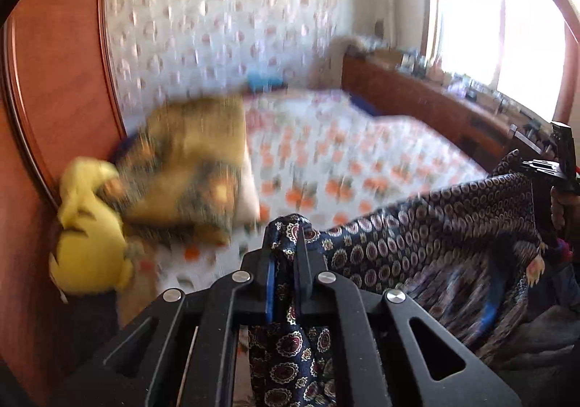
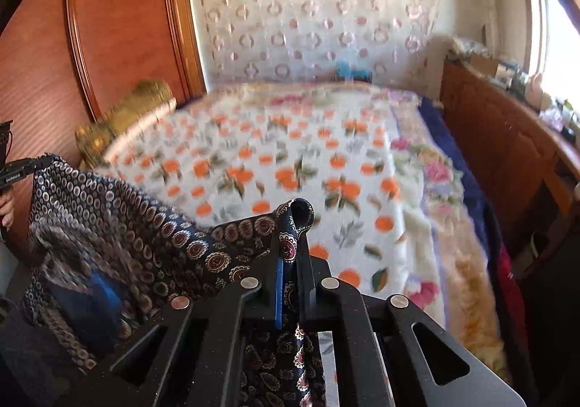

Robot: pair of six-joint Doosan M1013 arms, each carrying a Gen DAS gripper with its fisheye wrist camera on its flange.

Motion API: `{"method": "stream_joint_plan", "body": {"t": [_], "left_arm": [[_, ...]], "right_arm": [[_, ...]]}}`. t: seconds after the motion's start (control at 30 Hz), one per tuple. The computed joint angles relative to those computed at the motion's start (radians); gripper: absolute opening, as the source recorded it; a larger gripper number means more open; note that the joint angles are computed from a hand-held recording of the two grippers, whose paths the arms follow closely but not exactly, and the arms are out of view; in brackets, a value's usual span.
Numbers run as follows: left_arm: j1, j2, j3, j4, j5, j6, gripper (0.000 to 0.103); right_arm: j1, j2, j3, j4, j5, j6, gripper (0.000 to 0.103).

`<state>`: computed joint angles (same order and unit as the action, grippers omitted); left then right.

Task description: Fold small clothes

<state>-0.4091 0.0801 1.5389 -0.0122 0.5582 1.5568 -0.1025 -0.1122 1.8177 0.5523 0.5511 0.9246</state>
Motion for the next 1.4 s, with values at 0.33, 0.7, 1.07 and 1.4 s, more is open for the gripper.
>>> {"method": "stream_joint_plan", "body": {"t": [0.33, 0.7, 1.07, 1.4], "left_arm": [[-0.004, 0.027, -0.188, 0.172, -0.079, -0.086, 0.008], [0.029, 0.425, -0.625, 0.207, 0.232, -0.086, 0.009], [0.019, 0.513, -0.705, 0.199, 0.336, -0.038, 0.047], [0.007, 0.381, -0.507, 0.106, 0.254, 0.026, 0.067]], "right_arm": [[0.035, -0.053, -0.155, -0.168, -0.104, 0.002, 0.005], [0.128, 0.293, -0.488, -0.716, -0.038, 0.486, 0.005], [0.165, 0.516, -0.682, -0.825, 0.154, 0.657, 0.009], [0.135, 0.43, -0.594, -0.701, 0.133, 0.575, 0.051]]}}
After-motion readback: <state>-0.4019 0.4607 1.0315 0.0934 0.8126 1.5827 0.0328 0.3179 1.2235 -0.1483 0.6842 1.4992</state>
